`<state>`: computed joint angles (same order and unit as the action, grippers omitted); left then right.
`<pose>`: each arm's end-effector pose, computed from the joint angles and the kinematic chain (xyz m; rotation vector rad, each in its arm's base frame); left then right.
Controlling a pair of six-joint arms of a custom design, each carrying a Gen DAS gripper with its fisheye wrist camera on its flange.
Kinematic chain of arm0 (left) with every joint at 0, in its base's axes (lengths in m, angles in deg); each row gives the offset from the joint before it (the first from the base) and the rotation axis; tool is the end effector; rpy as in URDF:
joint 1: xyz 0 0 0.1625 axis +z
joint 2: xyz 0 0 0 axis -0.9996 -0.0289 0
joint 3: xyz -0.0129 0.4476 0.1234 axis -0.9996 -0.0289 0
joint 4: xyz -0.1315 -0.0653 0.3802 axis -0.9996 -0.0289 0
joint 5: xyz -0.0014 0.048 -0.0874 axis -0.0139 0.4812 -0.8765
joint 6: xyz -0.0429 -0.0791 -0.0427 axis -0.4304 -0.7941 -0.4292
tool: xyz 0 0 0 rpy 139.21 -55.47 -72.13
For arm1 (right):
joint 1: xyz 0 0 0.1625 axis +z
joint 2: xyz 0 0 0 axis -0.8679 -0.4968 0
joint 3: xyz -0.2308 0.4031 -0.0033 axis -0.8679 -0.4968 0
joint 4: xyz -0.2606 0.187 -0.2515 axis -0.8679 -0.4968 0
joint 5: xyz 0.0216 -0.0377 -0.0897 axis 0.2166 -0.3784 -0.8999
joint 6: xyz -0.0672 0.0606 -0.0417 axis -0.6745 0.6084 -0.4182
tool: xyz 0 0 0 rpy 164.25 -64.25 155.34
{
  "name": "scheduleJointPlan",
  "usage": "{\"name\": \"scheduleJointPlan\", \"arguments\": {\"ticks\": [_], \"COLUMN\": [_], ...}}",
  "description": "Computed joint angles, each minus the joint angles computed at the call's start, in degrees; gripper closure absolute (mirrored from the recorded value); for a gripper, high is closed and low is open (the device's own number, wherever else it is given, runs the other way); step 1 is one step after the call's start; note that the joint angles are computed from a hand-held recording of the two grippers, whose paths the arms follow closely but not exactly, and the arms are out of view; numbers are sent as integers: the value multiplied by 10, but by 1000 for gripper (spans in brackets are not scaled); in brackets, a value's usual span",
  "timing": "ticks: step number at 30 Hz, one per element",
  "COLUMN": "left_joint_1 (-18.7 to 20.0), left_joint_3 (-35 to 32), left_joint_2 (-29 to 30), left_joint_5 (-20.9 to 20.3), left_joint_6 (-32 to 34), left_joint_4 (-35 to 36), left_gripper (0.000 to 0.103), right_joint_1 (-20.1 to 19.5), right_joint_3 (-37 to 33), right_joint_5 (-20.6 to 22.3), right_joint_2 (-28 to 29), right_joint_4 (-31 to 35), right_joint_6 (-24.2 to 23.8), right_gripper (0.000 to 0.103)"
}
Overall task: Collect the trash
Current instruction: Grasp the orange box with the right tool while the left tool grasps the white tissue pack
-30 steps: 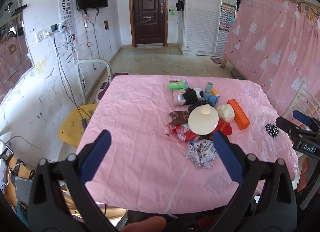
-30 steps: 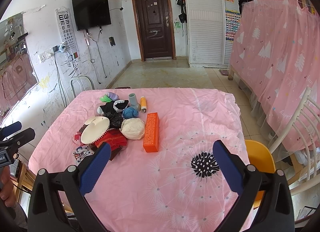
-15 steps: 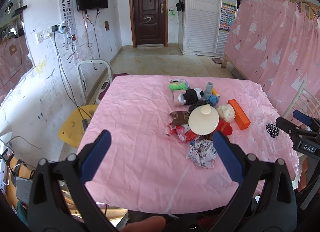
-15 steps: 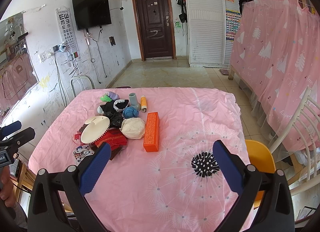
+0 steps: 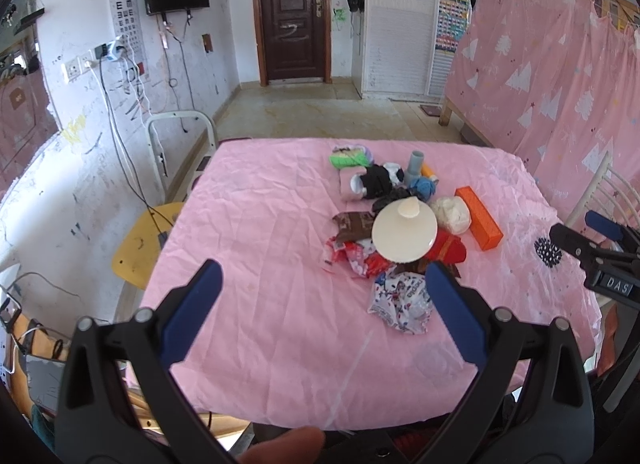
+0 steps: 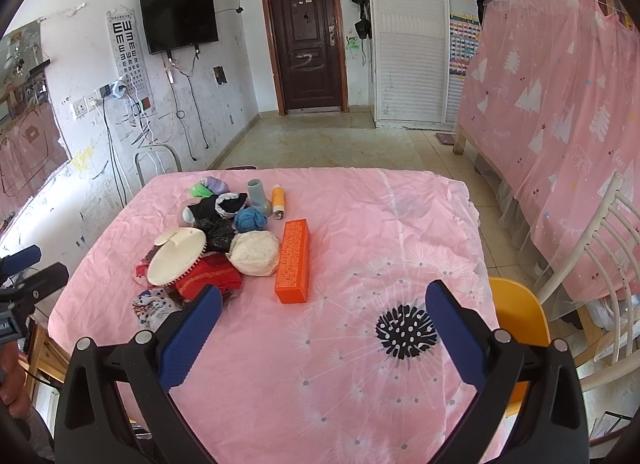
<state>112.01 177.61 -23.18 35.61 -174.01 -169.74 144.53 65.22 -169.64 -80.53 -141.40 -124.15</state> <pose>-0.4780 -0.4516 0.0323 0.0171 2.0469 -1.0453 0.0659 -0.5771 0.4449 0.9236 -2.4398 0.7973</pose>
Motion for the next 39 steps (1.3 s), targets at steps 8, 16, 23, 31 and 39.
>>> {"name": "scheduleJointPlan", "arguments": {"ticks": [8,16,23,31,39], "left_joint_1": [35,64,69,76,95], "left_joint_3": [10,-19,-20,-6,-1], "left_joint_2": [14,45,49,62,70], "left_joint_5": [-24,-19,-53,-116,-140], "left_joint_6": [106,220,257,305,333], "left_joint_4": [-126,-218,-250,-296,-338], "left_gripper": [6,6,6,6,17], "right_joint_1": [-1,7,11,13,15], "right_joint_3": [-31,-69,-102,-117,-125], "right_joint_5": [-25,-38,-46,-58,-73], "right_joint_2": [38,80,107,126,140], "right_joint_4": [8,41,84,117,123], "right_joint_6": [3,6,10,10,7], "right_gripper": [11,11,22,43,65]}}
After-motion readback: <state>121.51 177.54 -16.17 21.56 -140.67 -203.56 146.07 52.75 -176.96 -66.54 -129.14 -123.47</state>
